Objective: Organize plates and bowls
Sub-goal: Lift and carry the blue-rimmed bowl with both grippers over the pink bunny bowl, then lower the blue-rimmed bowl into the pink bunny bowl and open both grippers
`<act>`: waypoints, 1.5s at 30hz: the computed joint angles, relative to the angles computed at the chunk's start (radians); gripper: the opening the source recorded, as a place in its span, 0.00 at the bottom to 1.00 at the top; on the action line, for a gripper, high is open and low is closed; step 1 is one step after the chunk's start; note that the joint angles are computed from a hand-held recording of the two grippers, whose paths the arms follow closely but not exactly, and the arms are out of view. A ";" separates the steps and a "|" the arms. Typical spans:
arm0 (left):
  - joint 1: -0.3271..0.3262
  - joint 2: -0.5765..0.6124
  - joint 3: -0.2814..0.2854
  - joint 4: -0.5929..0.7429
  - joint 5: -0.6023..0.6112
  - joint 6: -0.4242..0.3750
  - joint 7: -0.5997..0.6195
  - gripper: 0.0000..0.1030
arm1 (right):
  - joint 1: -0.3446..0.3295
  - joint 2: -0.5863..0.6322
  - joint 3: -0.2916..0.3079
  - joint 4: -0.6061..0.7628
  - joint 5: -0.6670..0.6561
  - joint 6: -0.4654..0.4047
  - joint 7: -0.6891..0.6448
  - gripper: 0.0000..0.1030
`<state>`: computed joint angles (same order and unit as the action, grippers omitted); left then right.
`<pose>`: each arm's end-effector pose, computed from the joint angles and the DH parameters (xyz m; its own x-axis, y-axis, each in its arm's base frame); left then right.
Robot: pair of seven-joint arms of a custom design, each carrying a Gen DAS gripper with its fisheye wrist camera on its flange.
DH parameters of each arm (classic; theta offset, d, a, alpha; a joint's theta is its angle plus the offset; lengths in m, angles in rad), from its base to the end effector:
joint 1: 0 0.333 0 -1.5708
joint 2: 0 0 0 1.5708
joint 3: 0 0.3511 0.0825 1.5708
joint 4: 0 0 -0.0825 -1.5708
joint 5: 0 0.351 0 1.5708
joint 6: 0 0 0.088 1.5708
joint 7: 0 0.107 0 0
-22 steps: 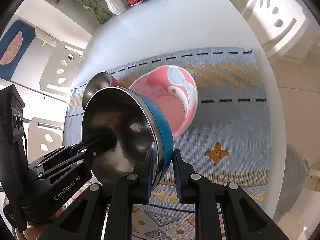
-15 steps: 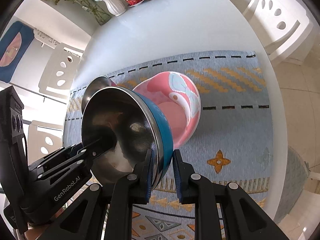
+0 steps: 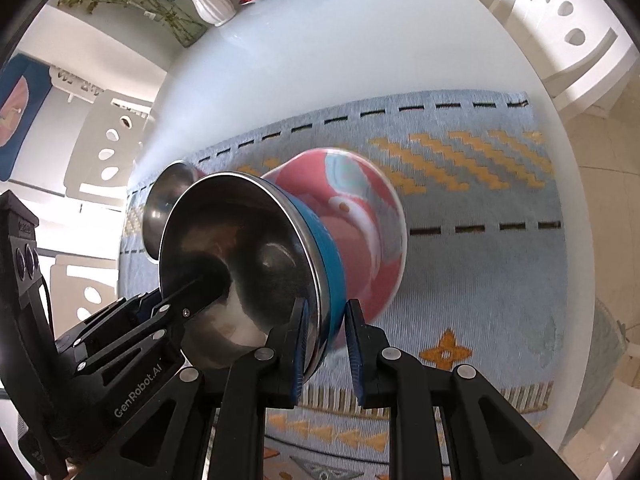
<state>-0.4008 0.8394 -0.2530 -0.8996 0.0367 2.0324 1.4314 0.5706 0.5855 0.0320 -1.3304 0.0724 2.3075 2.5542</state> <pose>0.6782 -0.4049 0.4618 -0.4201 -0.8872 0.1910 -0.8899 0.3615 -0.2782 0.6151 0.4171 0.4738 -0.3624 -0.8583 -0.3632 -0.8899 0.4345 -0.1389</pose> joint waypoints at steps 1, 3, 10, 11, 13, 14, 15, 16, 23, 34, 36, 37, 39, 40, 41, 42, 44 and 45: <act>0.000 0.014 -0.002 0.021 -0.004 -0.009 0.002 0.14 | 0.000 0.005 -0.003 0.006 -0.002 -0.003 0.003 0.17; -0.001 0.049 -0.009 0.072 -0.017 -0.036 0.012 0.14 | -0.005 0.014 -0.007 0.017 -0.003 -0.012 0.005 0.17; -0.020 0.100 0.001 0.150 -0.024 -0.085 0.027 0.14 | -0.019 0.032 -0.004 0.026 0.014 -0.032 0.006 0.17; -0.024 0.105 0.005 0.161 -0.021 -0.090 0.025 0.14 | -0.018 0.032 -0.006 0.023 0.014 -0.027 0.009 0.17; -0.030 0.113 0.011 0.179 -0.016 -0.102 0.025 0.16 | -0.019 0.041 -0.007 0.038 0.012 -0.033 0.006 0.17; -0.036 0.120 0.016 0.199 -0.011 -0.118 0.021 0.16 | -0.018 0.044 -0.008 0.043 0.009 -0.037 0.004 0.17; -0.042 0.128 0.021 0.216 -0.006 -0.129 0.019 0.16 | -0.016 0.046 -0.010 0.047 0.005 -0.041 0.004 0.17; -0.045 0.131 0.024 0.225 -0.003 -0.135 0.018 0.16 | -0.015 0.047 -0.011 0.049 0.002 -0.042 0.003 0.17; -0.052 0.139 0.030 0.244 0.001 -0.146 0.007 0.17 | -0.016 0.042 -0.010 0.041 0.004 -0.036 0.004 0.17; -0.038 0.110 0.024 0.202 -0.009 -0.127 -0.019 0.17 | -0.019 0.067 -0.005 0.090 0.012 -0.090 -0.015 0.17; -0.037 0.099 0.026 0.184 -0.005 -0.115 -0.023 0.17 | -0.018 0.073 -0.004 0.104 0.012 -0.105 -0.020 0.17; -0.037 0.096 0.026 0.179 -0.004 -0.111 -0.026 0.18 | -0.018 0.076 -0.004 0.110 0.012 -0.111 -0.021 0.17; -0.035 0.083 0.026 0.157 0.000 -0.099 -0.033 0.19 | -0.016 0.082 -0.005 0.125 0.009 -0.130 -0.023 0.17; -0.036 0.076 0.029 0.147 0.006 -0.093 -0.036 0.22 | -0.015 0.085 -0.006 0.131 0.008 -0.134 -0.024 0.17; -0.032 0.069 0.026 0.133 0.005 -0.083 -0.035 0.23 | -0.016 0.084 -0.005 0.130 0.010 -0.132 -0.026 0.18; -0.026 0.065 0.018 0.125 -0.002 -0.077 -0.032 0.24 | -0.012 0.087 -0.009 0.139 0.005 -0.144 -0.021 0.19; -0.023 0.064 0.015 0.124 -0.006 -0.078 -0.032 0.25 | -0.003 0.097 -0.017 0.167 -0.014 -0.168 -0.015 0.22; -0.025 0.064 0.017 0.125 -0.001 -0.079 -0.032 0.25 | 0.001 0.102 -0.019 0.181 -0.023 -0.179 -0.017 0.23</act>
<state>-0.4260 0.9035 -0.2359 -0.7747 0.0354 1.9531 1.3999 0.5713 0.6874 0.0126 -1.1495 0.0496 2.1288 2.5370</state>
